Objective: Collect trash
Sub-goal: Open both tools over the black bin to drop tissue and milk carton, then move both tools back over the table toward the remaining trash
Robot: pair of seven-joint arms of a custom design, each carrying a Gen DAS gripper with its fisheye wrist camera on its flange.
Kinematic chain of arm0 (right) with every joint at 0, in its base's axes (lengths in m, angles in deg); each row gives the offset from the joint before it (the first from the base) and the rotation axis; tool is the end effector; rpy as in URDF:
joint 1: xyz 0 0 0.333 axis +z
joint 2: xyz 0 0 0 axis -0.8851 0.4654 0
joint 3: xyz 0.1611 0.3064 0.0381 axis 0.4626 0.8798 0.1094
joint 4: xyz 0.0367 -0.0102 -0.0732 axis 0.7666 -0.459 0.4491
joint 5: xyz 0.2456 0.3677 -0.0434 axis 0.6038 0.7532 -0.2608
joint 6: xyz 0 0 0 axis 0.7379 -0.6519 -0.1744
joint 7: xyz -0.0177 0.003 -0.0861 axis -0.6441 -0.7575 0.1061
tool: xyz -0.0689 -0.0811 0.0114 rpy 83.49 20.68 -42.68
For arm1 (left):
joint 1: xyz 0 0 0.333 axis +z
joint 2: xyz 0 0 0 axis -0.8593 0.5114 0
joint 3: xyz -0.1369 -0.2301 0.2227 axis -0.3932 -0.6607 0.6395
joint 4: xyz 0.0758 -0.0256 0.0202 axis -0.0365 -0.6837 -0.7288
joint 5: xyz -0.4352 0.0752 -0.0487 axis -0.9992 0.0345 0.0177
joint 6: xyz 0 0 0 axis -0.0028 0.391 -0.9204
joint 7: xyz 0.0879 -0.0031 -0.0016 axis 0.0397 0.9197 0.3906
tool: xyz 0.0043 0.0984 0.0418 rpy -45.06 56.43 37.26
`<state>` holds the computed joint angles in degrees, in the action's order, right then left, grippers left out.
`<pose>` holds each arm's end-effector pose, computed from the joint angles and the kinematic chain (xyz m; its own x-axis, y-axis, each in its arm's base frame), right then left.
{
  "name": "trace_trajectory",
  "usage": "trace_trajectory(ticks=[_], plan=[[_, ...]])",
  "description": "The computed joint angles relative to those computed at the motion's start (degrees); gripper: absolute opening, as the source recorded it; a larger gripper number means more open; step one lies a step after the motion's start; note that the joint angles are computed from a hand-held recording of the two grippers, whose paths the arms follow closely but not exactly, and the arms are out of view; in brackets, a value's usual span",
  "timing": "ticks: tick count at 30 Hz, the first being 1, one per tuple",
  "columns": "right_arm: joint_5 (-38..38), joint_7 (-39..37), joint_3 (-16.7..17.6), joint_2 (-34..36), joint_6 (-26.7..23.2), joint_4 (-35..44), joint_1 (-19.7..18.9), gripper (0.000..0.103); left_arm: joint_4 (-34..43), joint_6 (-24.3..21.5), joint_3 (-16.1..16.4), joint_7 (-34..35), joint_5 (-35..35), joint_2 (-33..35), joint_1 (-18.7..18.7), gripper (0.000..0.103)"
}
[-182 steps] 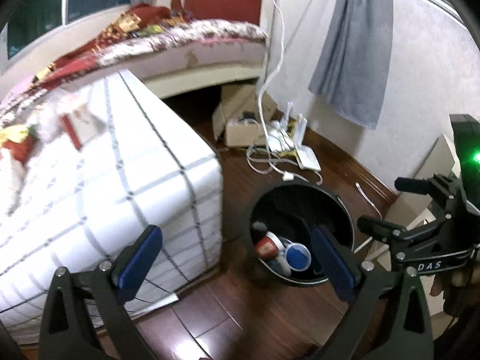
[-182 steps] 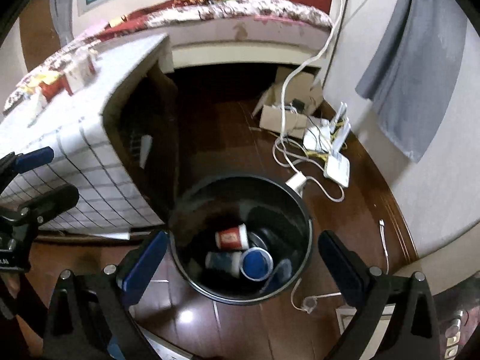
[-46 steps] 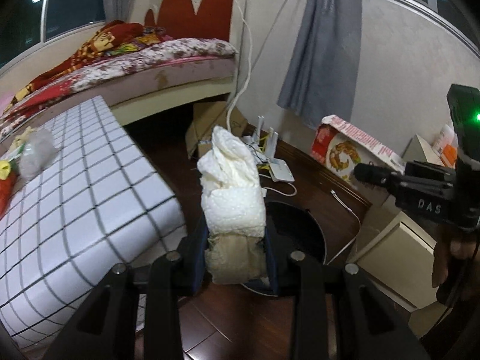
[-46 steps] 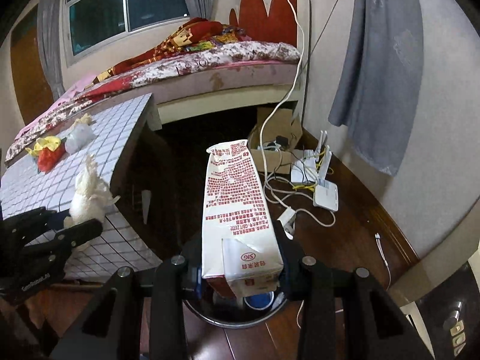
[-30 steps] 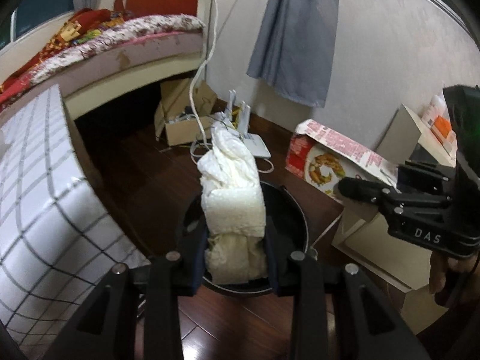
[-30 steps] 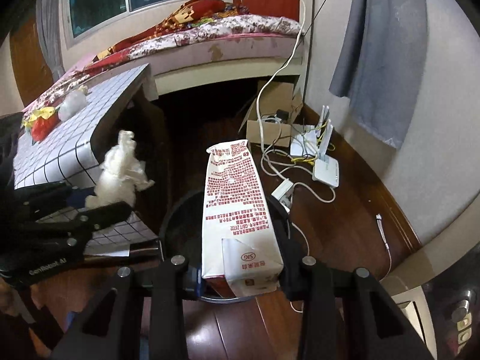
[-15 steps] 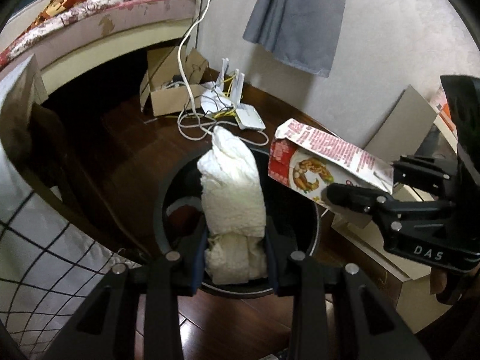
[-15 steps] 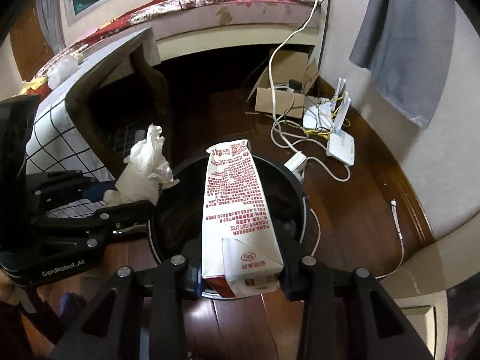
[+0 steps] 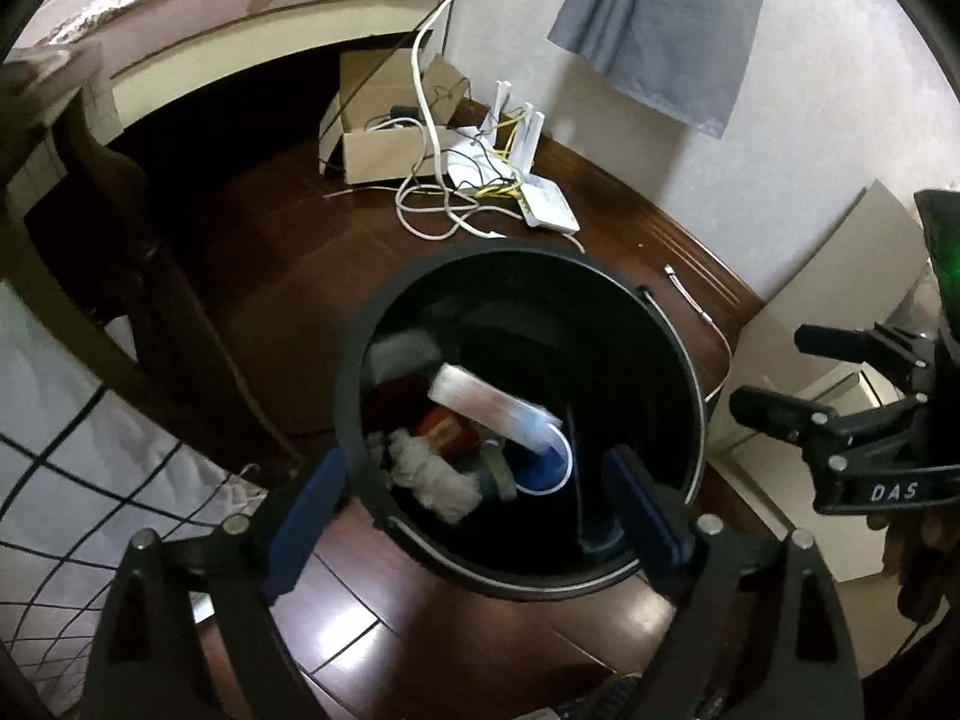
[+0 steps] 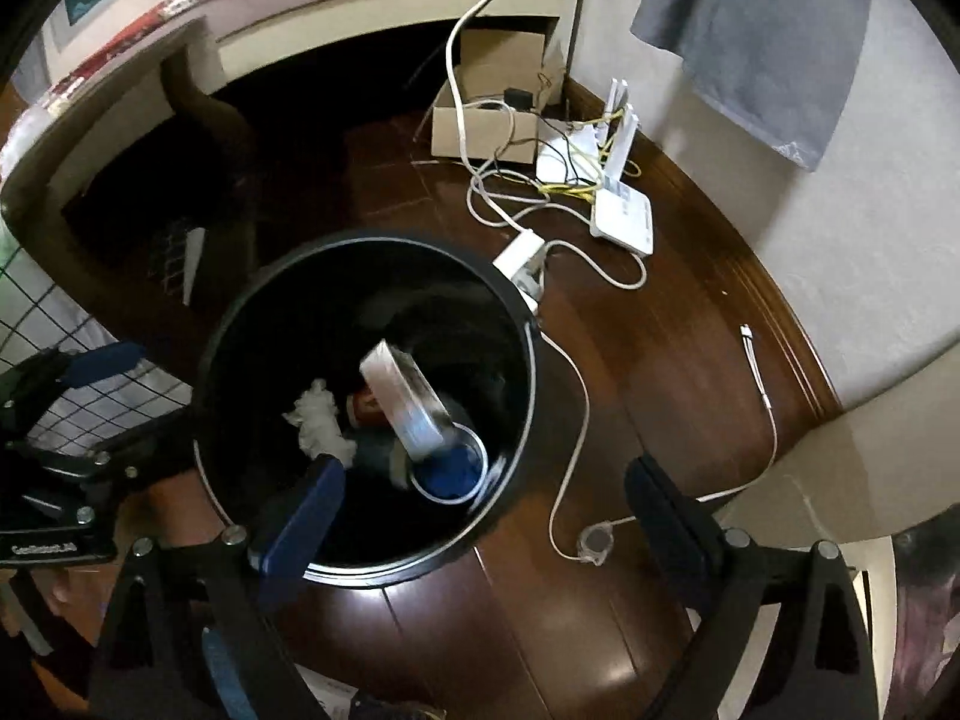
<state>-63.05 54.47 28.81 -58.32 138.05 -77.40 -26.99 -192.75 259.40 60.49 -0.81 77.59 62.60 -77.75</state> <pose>0.5881 0.4520 0.3461 0.1962 -0.9800 0.0324 -0.8802 -0.1906 -0.4347 0.5534 -0.3239 0.3471 -0.2482 -0.9560 0.1563 -0.8483 0.1366 -0.5117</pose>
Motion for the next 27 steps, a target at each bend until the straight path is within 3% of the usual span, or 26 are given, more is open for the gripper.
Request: trace_trajectory(ticks=[7,13,22,27], plan=[[-1.49,0.36,-0.22,-0.6,-1.62,0.69,0.85,0.098,-1.89,0.22,1.82,-4.31,3.68,-2.5,-0.9,0.091],[-4.28,4.1,-0.58,-2.33,-1.74,0.2,1.84,0.102,-4.92,-0.15,3.05,-12.82,12.98,-7.21,-0.9,0.098],[-8.75,7.43,0.02,-4.1,-0.48,1.06,2.97,0.102,-7.65,-2.03,-0.53,-25.31,26.77,-14.59,4.35,0.1],[-11.39,9.04,0.12,-4.52,0.54,1.86,3.67,0.102,-9.3,-3.06,-3.09,-29.23,30.97,-18.94,8.0,0.101]])
